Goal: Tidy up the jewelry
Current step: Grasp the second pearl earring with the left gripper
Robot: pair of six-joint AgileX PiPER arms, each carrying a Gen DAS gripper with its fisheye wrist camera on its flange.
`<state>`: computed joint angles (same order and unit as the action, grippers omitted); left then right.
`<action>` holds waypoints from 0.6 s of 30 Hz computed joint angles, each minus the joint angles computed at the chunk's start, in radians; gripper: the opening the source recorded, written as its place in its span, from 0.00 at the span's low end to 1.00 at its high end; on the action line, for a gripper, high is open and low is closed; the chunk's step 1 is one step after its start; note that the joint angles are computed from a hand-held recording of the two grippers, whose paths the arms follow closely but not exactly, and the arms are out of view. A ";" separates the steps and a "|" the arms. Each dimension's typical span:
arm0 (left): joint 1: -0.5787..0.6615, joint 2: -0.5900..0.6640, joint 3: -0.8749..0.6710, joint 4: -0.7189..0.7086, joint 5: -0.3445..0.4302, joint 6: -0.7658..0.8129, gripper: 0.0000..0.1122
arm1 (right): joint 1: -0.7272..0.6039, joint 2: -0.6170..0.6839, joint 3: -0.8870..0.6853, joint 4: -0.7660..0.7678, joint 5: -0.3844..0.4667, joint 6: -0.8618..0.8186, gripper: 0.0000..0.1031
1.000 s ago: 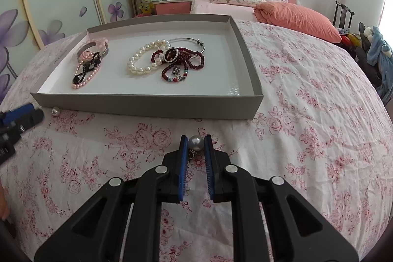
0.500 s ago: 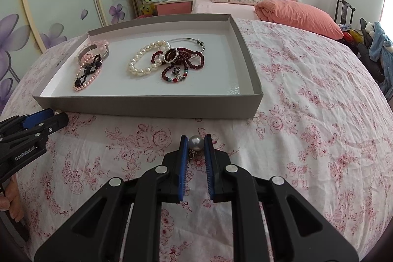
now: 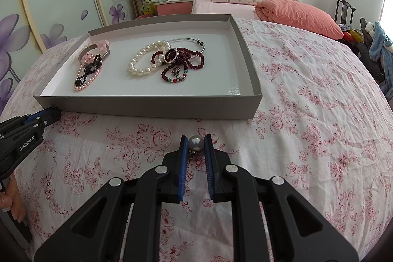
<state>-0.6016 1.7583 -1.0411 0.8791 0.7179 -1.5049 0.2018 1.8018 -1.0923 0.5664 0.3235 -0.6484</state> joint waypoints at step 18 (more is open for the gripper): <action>-0.020 -0.148 0.202 0.058 -0.031 -0.040 0.13 | 0.010 -0.004 0.006 -0.042 -0.012 0.038 0.14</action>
